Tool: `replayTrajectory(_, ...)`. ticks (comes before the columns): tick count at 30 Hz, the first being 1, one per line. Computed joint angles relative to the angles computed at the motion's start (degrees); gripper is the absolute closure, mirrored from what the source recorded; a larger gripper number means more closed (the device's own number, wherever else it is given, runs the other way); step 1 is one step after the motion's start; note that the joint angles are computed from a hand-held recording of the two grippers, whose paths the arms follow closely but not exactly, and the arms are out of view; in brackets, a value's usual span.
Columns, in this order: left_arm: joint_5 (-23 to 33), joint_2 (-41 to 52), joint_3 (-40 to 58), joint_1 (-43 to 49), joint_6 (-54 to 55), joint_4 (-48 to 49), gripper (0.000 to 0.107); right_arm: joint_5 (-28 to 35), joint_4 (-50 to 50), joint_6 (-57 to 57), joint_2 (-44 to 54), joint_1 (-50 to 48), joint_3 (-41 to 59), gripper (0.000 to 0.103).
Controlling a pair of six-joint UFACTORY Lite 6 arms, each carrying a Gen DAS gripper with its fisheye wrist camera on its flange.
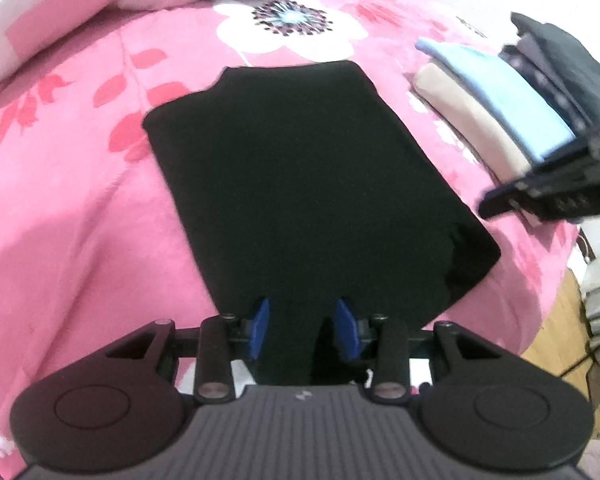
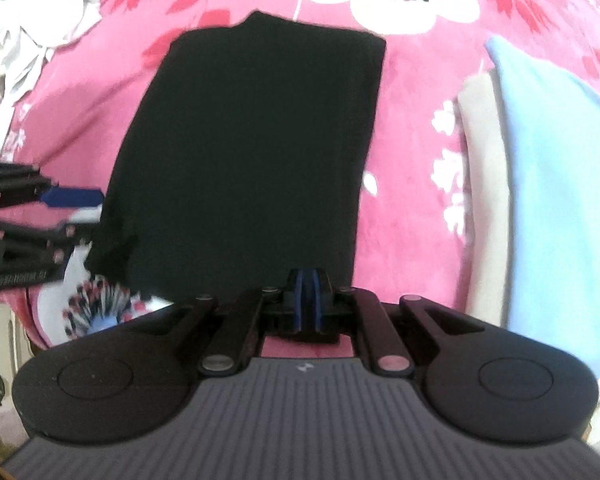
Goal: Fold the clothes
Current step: 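Move the right gripper along the folded shirt side toward the hem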
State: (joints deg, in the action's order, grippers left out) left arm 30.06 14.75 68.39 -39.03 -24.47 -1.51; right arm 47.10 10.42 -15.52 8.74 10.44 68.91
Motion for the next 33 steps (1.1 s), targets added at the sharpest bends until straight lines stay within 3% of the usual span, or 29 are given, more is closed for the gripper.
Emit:
replayTrajectory(3, 3.5, 5.0, 3.4, -0.3, 6.3, -4.6, 0.067, -3.3, 1.6, -1.4, 1.9, 0.6, -0.3, 0.099)
replayTrajectory(6, 3.3, 4.3, 1.1, -1.4, 4.6, -3.9, 0.065, -5.5, 3.5, -3.3, 2.2, 0.0, -3.5, 0.099)
replayTrajectory(13, 8.5, -4.6, -6.1, 2.1, 11.0, -10.6, 0.064, 0.1, -4.7, 2.0, -3.9, -2.2, -11.9, 0.099)
replayTrajectory(18, 8.5, -9.0, -6.1, 8.0, 13.7, -13.5, 0.063, 0.9, -2.9, 2.3, -4.9, -4.0, -5.9, 0.099)
replayTrajectory(22, 7.3, 1.6, 4.5, 12.0, 13.9, -17.0, 0.063, -5.2, 1.1, -0.3, 3.5, -1.7, 2.2, 0.099)
replayTrajectory(26, 11.3, 17.5, 21.7, 12.6, 6.3, -14.4, 0.064, -10.8, 8.1, -6.3, 14.7, -0.1, 10.6, 0.099)
replayTrajectory(30, 15.2, 24.1, 28.9, 12.8, 3.2, -13.8, 0.064, -10.0, 6.5, -3.3, 21.2, -2.2, 15.4, 0.102)
replayTrajectory(33, 17.4, 26.0, 31.5, 12.9, 2.6, -13.8, 0.064, -9.2, 3.7, -0.6, 20.1, -3.9, 16.1, 0.101)
